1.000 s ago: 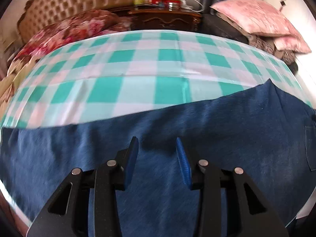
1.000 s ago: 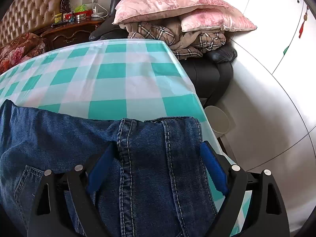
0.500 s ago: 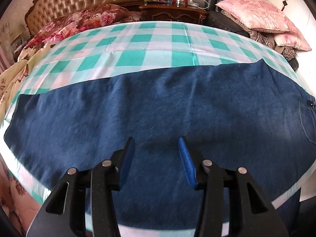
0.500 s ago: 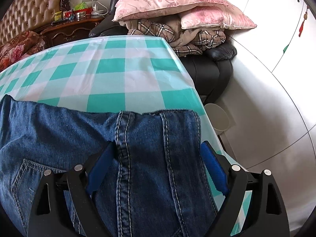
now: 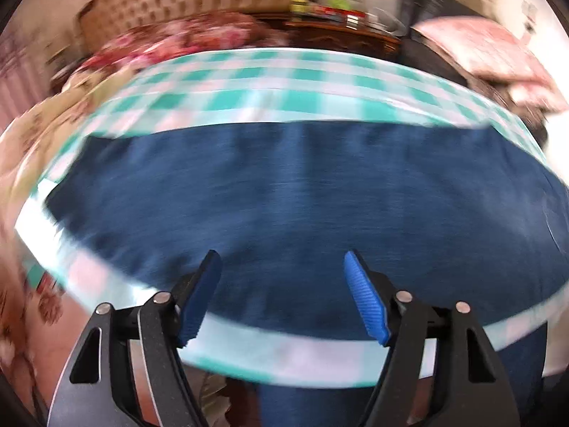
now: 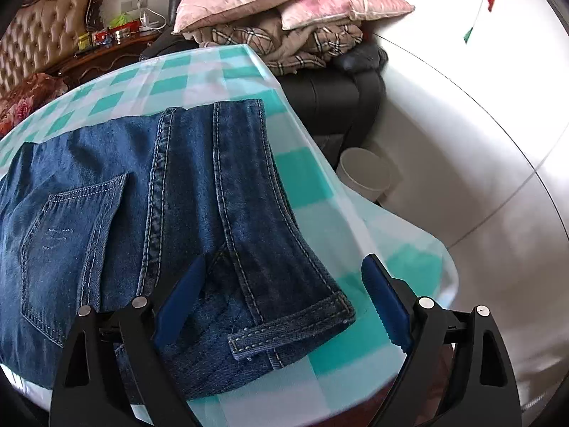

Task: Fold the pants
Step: 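Grasp the leg end of the folded jeans with the left tool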

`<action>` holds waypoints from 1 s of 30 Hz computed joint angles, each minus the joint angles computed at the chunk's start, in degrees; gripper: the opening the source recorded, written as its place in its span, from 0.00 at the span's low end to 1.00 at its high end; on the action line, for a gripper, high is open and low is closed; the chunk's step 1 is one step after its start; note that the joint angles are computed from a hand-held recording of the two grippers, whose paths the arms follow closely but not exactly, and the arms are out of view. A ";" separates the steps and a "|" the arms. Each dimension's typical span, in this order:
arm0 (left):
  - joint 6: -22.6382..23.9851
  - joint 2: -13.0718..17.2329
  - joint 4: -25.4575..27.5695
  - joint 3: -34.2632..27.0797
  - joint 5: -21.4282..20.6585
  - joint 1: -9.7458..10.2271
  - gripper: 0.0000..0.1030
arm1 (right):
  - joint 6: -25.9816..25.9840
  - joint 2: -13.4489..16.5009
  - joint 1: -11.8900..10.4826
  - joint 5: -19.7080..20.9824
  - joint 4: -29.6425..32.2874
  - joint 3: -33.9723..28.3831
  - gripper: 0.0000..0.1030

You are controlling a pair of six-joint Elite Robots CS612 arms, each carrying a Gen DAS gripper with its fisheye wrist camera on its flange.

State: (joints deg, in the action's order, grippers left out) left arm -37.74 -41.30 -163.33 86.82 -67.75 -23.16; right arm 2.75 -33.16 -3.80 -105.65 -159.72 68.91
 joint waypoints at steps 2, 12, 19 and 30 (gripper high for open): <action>-6.43 -1.77 -3.27 3.79 0.45 1.37 0.72 | 1.10 -0.93 0.31 -0.78 -1.77 1.24 0.83; -26.68 -4.18 -21.16 16.03 -3.58 10.98 0.44 | -10.50 -2.84 4.71 22.34 -1.10 3.02 0.83; -24.82 -0.69 -27.19 13.09 -11.73 16.12 0.36 | -14.98 0.00 9.74 36.25 9.13 -3.19 0.79; -20.19 1.46 -25.20 9.08 -15.18 18.42 0.21 | -16.91 7.79 16.51 28.74 13.45 -16.80 0.63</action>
State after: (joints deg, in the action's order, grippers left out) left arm -57.93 -39.84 -188.53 95.90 -82.93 -4.74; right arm -14.16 -25.36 12.71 -76.91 -146.27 52.11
